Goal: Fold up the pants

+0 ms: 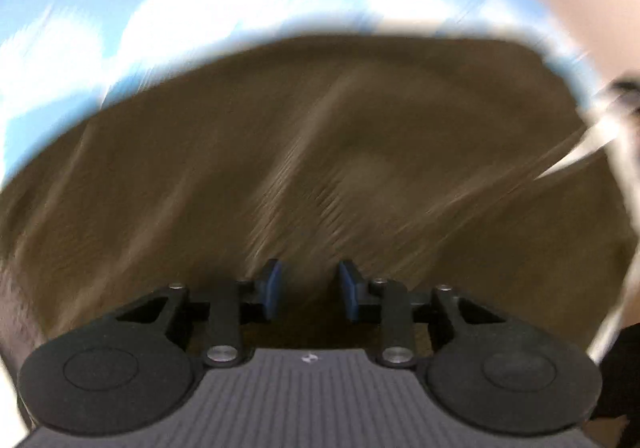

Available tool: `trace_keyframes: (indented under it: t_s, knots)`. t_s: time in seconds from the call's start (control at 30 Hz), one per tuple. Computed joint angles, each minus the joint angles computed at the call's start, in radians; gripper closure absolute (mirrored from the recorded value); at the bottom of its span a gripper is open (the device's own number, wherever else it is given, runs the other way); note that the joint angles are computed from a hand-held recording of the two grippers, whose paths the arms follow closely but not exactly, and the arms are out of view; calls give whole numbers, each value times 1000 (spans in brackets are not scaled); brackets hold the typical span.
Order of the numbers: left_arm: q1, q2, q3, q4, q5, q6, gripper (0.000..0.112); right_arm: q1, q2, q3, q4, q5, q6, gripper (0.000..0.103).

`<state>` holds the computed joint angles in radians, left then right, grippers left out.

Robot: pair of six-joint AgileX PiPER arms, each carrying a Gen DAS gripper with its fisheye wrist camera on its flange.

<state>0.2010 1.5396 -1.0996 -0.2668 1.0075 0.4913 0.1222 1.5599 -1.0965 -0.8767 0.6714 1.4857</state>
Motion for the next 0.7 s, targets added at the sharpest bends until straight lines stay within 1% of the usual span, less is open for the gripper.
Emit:
trace_keyframes:
  t_s: [0.03, 0.07, 0.13, 0.17, 0.2, 0.27, 0.3, 0.33, 0.37, 0.4, 0.47, 0.5, 0.6, 0.63, 0.67, 0.7]
  knots:
    - [-7, -2, 22, 34, -24, -12, 79, 23, -18, -2, -17, 2, -6, 70]
    - [2, -11, 20, 27, -21, -10, 79, 36, -45, -2, 6, -27, -45, 70]
    - [73, -34, -1, -48, 8, 52, 78, 62, -100, -4, 79, -96, -145, 70]
    - [102, -64, -8, -71, 2, 77, 78, 86, -131, -12, 129, -123, -227, 70]
    - [141, -88, -19, -98, -3, 107, 78, 113, -158, -22, 159, -131, -287, 70]
    - [240, -106, -52, -156, -4, 145, 78, 201, -223, -47, 178, -110, -344, 69]
    - [308, -106, -68, -191, -16, 158, 76, 227, -243, -66, 214, -105, -385, 66]
    - [370, -96, -108, -209, -7, 157, 73, 265, -278, -81, 276, -93, -448, 64]
    - [419, -80, -123, -219, -35, 144, 70, 304, -310, -95, 320, -70, -497, 62]
    - [470, -59, -137, -214, -65, 126, 64, 343, -347, -100, 354, -48, -547, 62]
    - [555, 6, -179, -208, -97, 85, 62, 442, -417, -88, 328, -3, -579, 62]
    - [596, 48, -199, -220, -105, 70, 59, 514, -459, -71, 273, 38, -565, 61]
    - [666, 155, -246, -268, -74, 85, 59, 741, -564, 12, 115, 180, -483, 59]
    - [669, 178, -243, -281, -77, 100, 58, 819, -593, 53, 63, 236, -436, 59]
    - [670, 188, -225, -291, -98, 128, 57, 889, -603, 81, 21, 299, -375, 59]
    - [671, 178, -193, -299, -118, 160, 57, 965, -606, 126, -28, 365, -276, 59]
